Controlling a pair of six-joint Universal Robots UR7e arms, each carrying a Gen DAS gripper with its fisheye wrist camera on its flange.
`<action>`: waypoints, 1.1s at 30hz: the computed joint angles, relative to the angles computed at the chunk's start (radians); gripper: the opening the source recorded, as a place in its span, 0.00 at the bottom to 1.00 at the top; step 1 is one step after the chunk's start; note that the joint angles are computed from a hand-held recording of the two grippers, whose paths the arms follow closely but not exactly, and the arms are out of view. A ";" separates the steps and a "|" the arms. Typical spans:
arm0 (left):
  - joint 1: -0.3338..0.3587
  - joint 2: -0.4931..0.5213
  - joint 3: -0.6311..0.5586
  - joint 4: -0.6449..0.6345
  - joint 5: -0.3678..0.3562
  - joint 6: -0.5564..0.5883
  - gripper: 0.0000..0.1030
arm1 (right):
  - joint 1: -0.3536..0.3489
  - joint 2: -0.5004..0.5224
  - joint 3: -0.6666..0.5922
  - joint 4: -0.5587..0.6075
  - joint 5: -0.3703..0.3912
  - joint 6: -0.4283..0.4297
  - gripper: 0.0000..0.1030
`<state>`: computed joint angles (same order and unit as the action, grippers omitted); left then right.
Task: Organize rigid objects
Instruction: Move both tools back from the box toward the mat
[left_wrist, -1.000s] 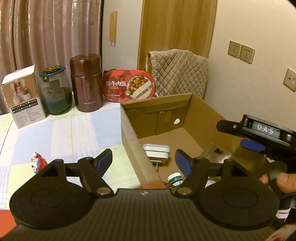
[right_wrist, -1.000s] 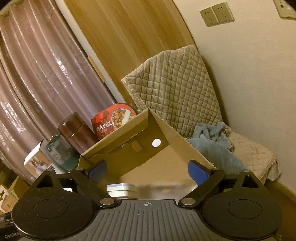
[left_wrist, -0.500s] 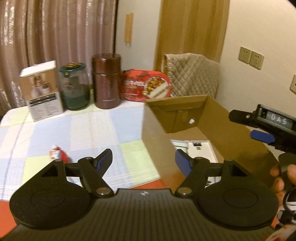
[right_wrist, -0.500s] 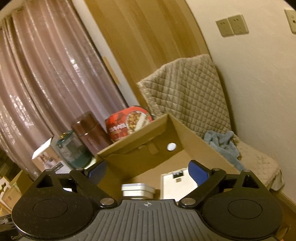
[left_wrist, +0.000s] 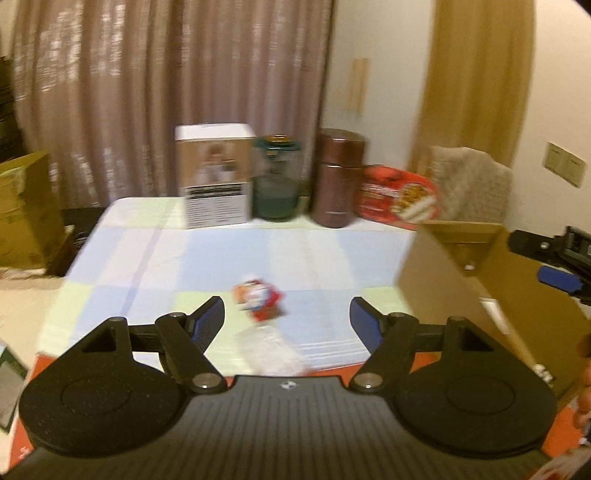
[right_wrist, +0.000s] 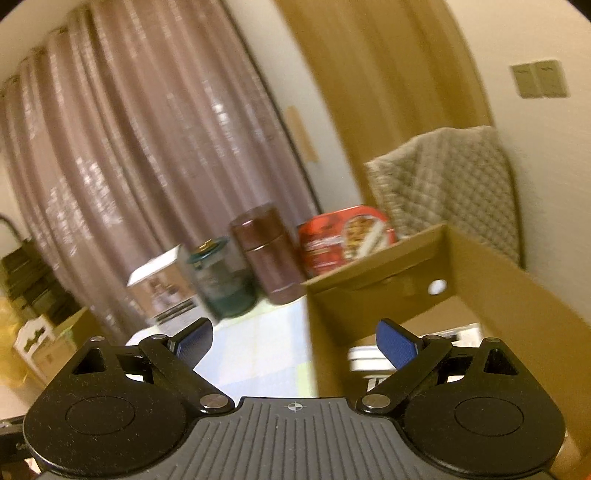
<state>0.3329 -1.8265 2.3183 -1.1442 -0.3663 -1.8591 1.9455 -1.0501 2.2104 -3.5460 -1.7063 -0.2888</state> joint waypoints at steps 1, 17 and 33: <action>-0.009 -0.015 -0.002 0.073 -0.014 -0.068 0.69 | 0.007 0.010 -0.001 0.004 0.002 -0.007 0.90; 0.057 -0.222 0.078 0.260 -0.031 -0.125 0.69 | 0.073 0.246 -0.058 0.105 0.002 -0.278 0.90; 0.275 -0.269 0.138 -0.098 0.104 0.225 0.69 | 0.059 0.492 -0.224 0.195 -0.022 -0.411 0.89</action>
<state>0.6079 -2.0954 2.4559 -1.2427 -0.2620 -1.6345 2.0047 -0.5580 1.9864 -3.3513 -1.7287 -0.6996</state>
